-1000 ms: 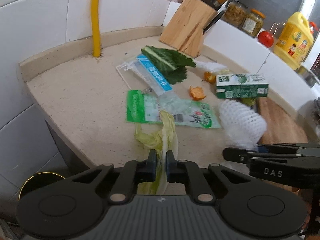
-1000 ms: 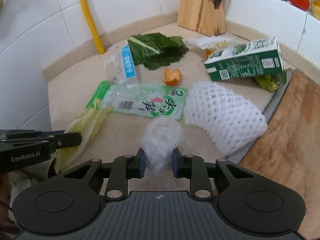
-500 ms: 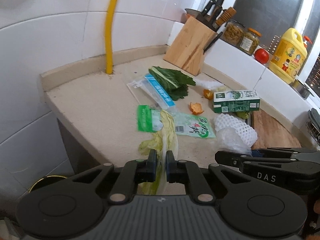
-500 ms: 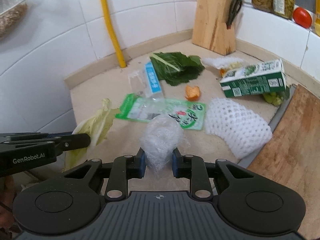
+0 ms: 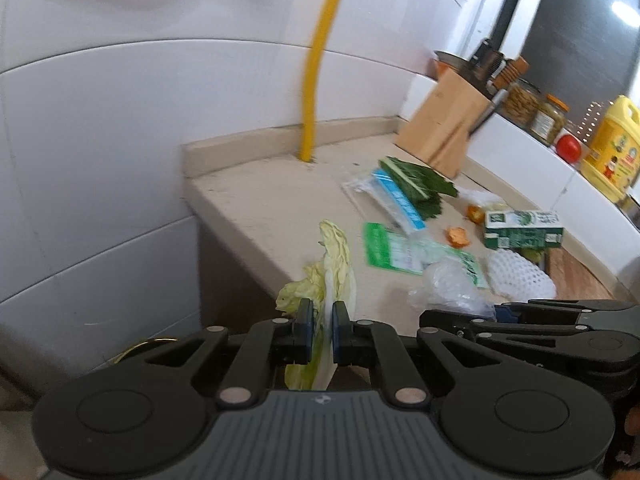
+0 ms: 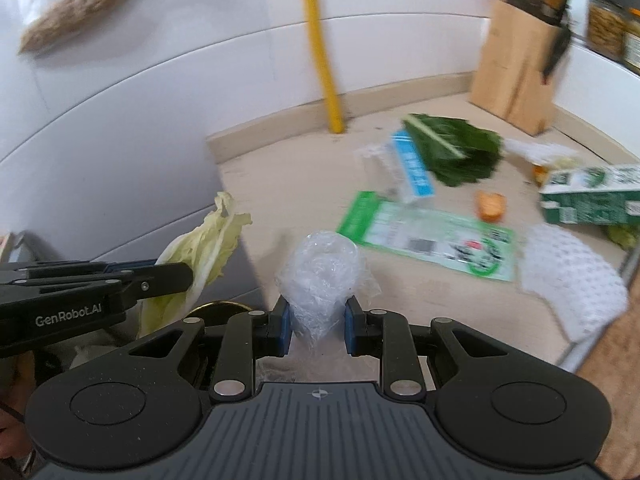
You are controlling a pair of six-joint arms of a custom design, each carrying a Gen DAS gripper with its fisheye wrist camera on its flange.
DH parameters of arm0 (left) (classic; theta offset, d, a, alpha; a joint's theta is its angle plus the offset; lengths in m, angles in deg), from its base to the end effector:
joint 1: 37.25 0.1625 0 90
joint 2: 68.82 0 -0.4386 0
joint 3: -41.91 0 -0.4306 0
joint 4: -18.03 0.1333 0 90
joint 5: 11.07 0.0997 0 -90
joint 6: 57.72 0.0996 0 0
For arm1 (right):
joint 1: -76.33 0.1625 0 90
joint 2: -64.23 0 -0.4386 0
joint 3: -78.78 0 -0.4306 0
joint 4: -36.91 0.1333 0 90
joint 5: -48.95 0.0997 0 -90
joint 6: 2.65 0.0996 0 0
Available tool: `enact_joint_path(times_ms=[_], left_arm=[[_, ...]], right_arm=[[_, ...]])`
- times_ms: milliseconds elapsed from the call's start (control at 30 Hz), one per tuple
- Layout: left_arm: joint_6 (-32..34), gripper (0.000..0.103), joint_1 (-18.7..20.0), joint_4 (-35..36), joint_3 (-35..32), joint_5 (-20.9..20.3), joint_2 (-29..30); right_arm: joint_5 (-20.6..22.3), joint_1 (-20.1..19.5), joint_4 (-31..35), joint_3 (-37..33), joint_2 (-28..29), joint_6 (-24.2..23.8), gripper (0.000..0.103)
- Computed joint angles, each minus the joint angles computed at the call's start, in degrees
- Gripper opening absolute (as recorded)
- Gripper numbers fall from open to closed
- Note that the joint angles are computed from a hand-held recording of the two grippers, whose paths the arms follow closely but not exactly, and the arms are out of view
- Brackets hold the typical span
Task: Collect trash
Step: 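Carry the cabbage leaf and plastic wrap down over the trash bin with both tools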
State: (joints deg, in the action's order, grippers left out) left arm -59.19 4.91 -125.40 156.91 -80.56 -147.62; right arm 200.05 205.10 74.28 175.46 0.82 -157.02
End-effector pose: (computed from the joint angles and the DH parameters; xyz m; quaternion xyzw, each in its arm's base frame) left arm -0.2989 -0.4976 0.2789 0.3585 0.9048 -0.2074 0.0985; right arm 0.3354 -0.3440 0.2400 0.0122 -0.8531 0.3895 0.3468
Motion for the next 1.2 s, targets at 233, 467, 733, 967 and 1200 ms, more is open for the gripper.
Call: enact_joint_path(times_ms=[233, 467, 733, 967, 1200], left_arm=[[-0.23, 0.005, 1.10, -0.30, 0.50, 2.62, -2.23], [-1.01, 0.005, 1.87, -0.11, 1.12, 4.65, -3.86], [-2.34, 0.005, 2.58, 0.78, 2.10, 6.85, -5.53], [-3.28, 0.005, 3.61, 2.01, 2.47, 8.71, -6.72], [-3.25, 0.005, 4.45, 2.91, 2.45, 10.06, -7.36]], right_arm=[[-3.19, -0.22, -2.84, -2.86, 2.71, -5.44, 0.031], [-5.82, -0.35, -4.06, -5.06, 5.15, -8.85, 0.032], [-8.52, -0.55, -4.30, -6.47, 7.07, -10.57, 0.032], [-10.81, -0.93, -4.26, -7.47, 8.89, -11.23, 0.032], [-12.60, -1.46, -4.16, -8.61, 10.41, -11.40, 0.032]])
